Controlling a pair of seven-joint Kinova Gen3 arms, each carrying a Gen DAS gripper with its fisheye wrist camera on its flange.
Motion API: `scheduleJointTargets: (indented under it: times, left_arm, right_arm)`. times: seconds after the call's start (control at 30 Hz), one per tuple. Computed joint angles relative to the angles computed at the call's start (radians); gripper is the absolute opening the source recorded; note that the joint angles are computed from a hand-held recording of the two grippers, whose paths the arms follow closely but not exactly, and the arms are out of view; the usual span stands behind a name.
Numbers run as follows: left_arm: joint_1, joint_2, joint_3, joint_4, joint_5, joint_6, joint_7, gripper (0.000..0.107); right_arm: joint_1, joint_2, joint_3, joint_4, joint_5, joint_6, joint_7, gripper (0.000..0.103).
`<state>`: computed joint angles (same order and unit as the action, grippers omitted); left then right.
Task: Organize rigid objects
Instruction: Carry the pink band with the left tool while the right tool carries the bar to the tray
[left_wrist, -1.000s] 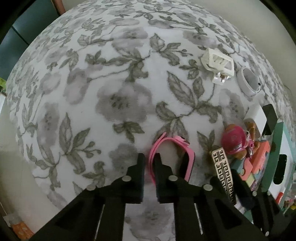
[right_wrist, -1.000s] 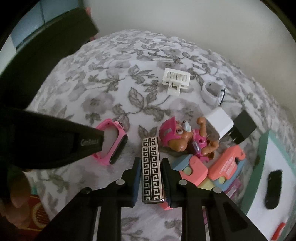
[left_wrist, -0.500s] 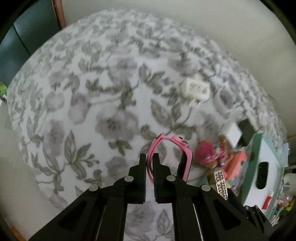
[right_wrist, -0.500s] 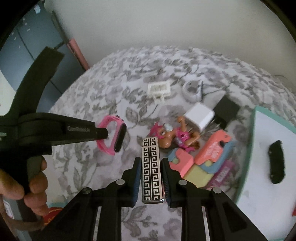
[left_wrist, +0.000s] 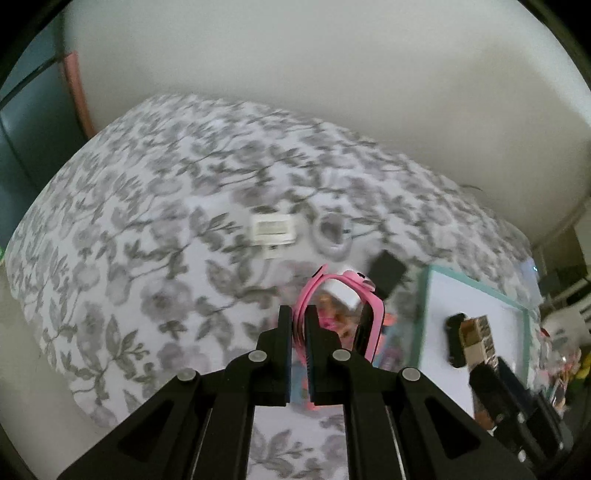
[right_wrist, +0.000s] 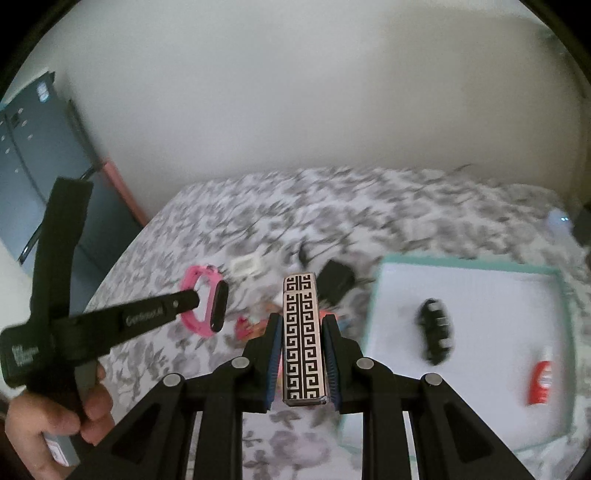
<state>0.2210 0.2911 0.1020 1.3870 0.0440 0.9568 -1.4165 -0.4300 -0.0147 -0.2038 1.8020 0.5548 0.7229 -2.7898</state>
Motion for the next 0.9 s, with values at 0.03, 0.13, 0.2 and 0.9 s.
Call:
scheduleJointTargets:
  times: [0.03,0.13,0.2,0.9]
  left_arm:
    - [0.005,-0.006,0.006,0.003,0.002,-0.006,-0.005,0.006]
    - [0.028,-0.017,0.020,0.010,0.005,-0.016,-0.009,0.006]
    - [0.049,-0.018,0.027,0.009,-0.002,-0.019,-0.006,0.006]
    - [0.268,0.027,0.073,0.010,-0.133,0.001,-0.022,0.006]
  right_arm:
    - [0.002,-0.018,-0.001,0.008,0.019,0.013,-0.026,0.023]
    - [0.023,-0.061,-0.013,0.031,0.052,0.044,-0.081,0.023]
    - [0.043,-0.090,-0.024,0.045,0.062,0.066,-0.107,0.023]
    - [0.173,-0.160,-0.070,0.092,0.087,0.395,-0.176,0.023]
